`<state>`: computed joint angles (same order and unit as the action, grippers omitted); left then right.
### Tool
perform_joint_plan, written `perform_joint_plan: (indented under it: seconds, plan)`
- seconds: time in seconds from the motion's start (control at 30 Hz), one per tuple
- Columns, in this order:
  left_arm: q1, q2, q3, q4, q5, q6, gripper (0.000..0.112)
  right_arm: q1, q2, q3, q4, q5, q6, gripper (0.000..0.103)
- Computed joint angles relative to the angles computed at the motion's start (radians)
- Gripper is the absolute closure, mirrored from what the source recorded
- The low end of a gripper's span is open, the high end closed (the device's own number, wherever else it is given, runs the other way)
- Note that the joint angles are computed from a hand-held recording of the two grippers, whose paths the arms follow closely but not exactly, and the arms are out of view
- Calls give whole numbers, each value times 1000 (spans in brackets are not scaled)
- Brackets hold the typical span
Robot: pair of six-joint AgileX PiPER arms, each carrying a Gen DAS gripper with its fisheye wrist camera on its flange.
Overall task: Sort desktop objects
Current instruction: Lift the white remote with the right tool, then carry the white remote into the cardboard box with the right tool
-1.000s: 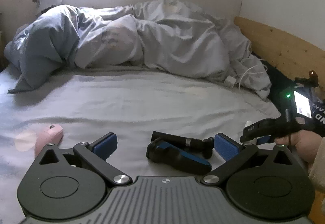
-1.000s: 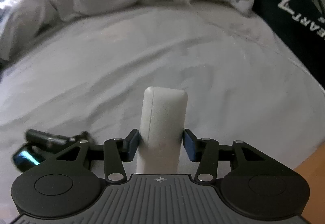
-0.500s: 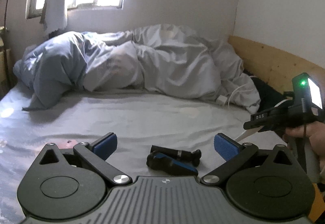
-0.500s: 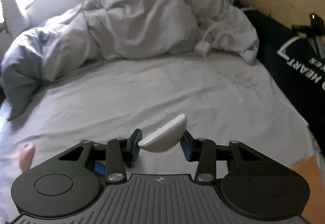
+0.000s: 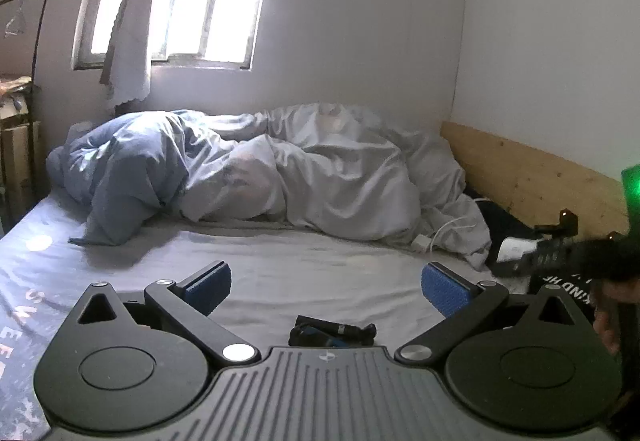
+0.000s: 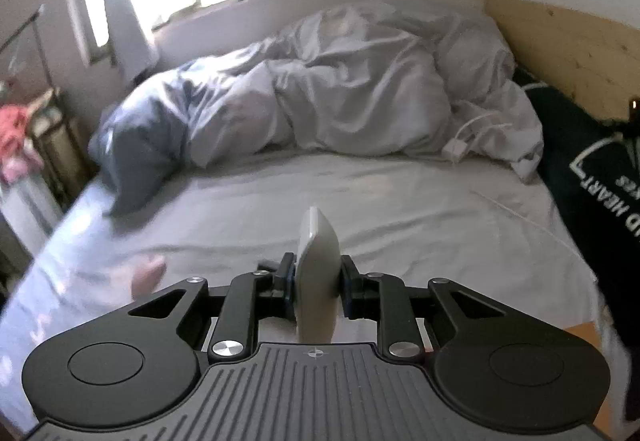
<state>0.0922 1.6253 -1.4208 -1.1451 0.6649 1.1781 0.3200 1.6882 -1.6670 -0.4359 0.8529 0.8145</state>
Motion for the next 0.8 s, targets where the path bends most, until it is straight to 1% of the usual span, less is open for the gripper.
perform_joint_plan:
  seconds: [0.07, 0.17, 0.3, 0.4, 0.57, 0.8]
  plan:
    - [18, -30, 29, -4, 16, 9, 9, 30, -10, 22, -14, 23, 16, 79]
    - [53, -69, 60, -4, 46, 31, 9, 75, -49, 76, -21, 17, 61, 79]
    - [131, -128, 105, -47, 101, 77, 9, 166, -113, 120, -45, 28, 100, 79]
    - [191, -165, 134, -74, 144, 100, 9, 241, -158, 134, -53, 53, 123, 79]
    - [290, -206, 178, -105, 230, 122, 9, 370, -209, 127, -77, 110, 164, 79]
    - [411, -233, 203, -119, 357, 107, 9, 481, -194, 65, -87, 165, 177, 79]
